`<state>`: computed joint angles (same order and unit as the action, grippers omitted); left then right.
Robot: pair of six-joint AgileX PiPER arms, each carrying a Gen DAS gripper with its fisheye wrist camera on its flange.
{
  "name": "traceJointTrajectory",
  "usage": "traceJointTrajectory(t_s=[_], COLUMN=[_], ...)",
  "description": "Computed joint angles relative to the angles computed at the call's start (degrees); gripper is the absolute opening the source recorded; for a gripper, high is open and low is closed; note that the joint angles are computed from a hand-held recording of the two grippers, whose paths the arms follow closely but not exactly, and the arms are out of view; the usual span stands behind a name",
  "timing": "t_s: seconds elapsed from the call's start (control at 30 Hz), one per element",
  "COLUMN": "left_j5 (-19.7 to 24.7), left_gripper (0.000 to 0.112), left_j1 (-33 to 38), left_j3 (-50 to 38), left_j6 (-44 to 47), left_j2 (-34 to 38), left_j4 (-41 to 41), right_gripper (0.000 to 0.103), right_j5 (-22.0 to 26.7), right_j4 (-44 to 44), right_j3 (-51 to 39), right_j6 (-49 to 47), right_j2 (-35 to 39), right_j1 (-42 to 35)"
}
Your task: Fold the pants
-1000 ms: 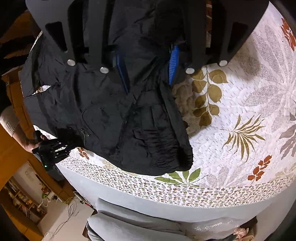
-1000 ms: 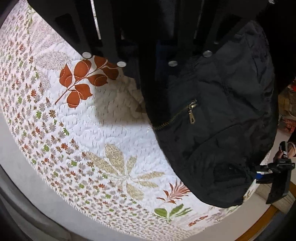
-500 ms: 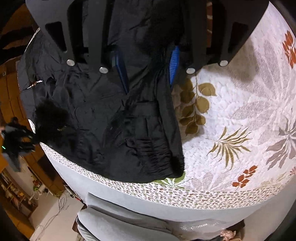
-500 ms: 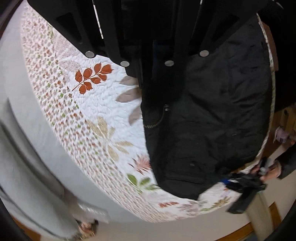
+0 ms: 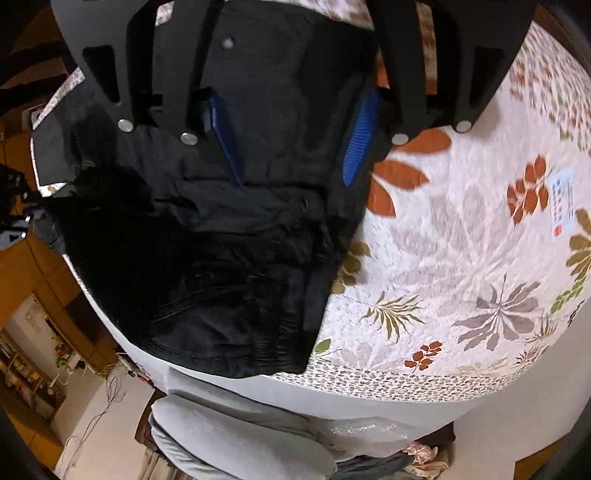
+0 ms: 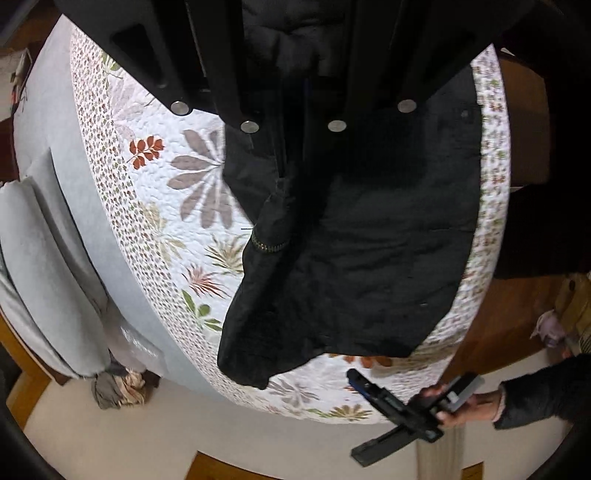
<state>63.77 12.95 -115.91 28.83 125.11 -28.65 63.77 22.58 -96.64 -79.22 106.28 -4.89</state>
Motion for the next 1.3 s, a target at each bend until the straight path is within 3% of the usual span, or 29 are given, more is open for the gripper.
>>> traceJointTrajectory(t_s=[0.1,0.17,0.33,0.53,0.67,0.87,1.0,1.1,1.3], left_j5=[-0.9,-4.7,-10.2,-9.5,-10.5,-17.3,-20.7,-21.4,-18.8], left_gripper=[0.068,0.087,0.099,0.101,0.101,0.101,0.101,0.101,0.1], left_j1=[0.5,-0.3,-3.6,-6.1,-5.2,-5.2,-5.6,-5.1,-1.7], left_j3=[7.6,14.2,23.9,26.3,30.9,42.1,44.8,43.9,40.6], left_j6=[1.8,3.2,2.6,-8.6,-10.4,-11.4,-9.7,-9.2,-6.7], left_j2=[-6.0,-11.5,-20.2,-18.9,-18.6,-23.1,-23.2,-21.0,-16.5], left_j4=[-4.6,-6.2,-7.1,-1.1,0.1,4.5,5.0,3.5,-6.4], right_gripper=[0.007,0.007,0.007,0.007,0.007,0.007,0.007,0.007,0.007], right_j5=[-3.9,-6.7,-11.0,-13.6,-15.9,-18.1,-18.8,-19.9,-22.2], right_j4=[-0.1,-0.5,-0.4,0.9,1.2,2.8,3.7,4.8,7.0], right_j3=[9.0,14.4,24.7,32.2,36.0,41.0,42.9,44.8,47.5], right_j6=[-1.3,-1.7,-1.4,-1.6,-0.8,-0.2,0.3,0.6,0.4], right_j2=[-5.6,-8.4,-13.7,-16.6,-17.7,-20.1,-21.2,-22.2,-22.4], right_j1=[1.4,2.4,3.4,3.6,4.3,4.9,5.0,5.0,4.4])
